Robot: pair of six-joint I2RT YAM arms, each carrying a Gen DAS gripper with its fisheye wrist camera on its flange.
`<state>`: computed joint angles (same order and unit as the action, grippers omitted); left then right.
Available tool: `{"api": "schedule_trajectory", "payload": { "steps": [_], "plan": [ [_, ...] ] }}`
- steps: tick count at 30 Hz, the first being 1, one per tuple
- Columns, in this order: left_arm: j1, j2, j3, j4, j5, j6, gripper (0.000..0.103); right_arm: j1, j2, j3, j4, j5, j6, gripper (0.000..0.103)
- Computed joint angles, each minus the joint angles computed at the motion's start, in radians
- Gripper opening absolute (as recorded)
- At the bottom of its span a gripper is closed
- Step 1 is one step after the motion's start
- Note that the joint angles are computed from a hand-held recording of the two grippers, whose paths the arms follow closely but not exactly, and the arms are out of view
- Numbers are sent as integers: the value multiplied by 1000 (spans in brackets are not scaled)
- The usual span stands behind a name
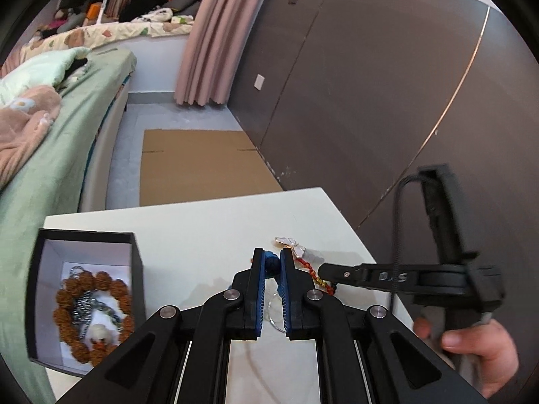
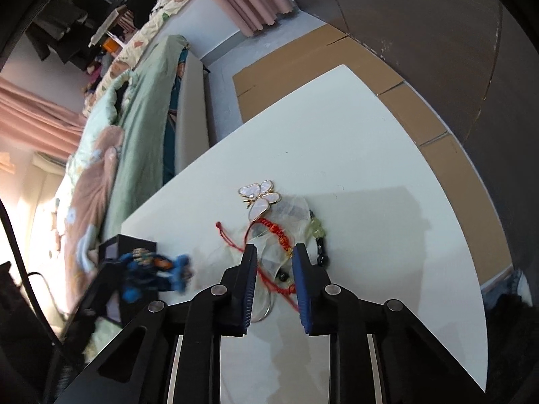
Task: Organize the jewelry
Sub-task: 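Grasp the red bead bracelet with the right gripper and lift it, then open the left gripper over the black box while the right gripper drops the red bracelet in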
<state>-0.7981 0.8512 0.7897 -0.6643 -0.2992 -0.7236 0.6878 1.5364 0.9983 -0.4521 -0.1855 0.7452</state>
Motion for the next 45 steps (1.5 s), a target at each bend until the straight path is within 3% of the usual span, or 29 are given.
{"api": "schedule_trajectory", "payload": {
  "steps": [9,23,28,35,45],
  "plan": [
    [66,-96,-8,-56,26,27,9,46,71,73,-106,112,-54,13],
    [78,-153,8,-114,6,36,9,171,143,216,-302,352,-201,10],
    [48,-211,47,-192,-49,30,9,139,40,161,-253,294,-181,8],
    [147,-267,70,-244,-9,68,9,49,-130,31,-51,66,-106,8],
    [520,-325,75,-301,230,219,9,122,-171,-30,172,5,2,8]
  ]
}}
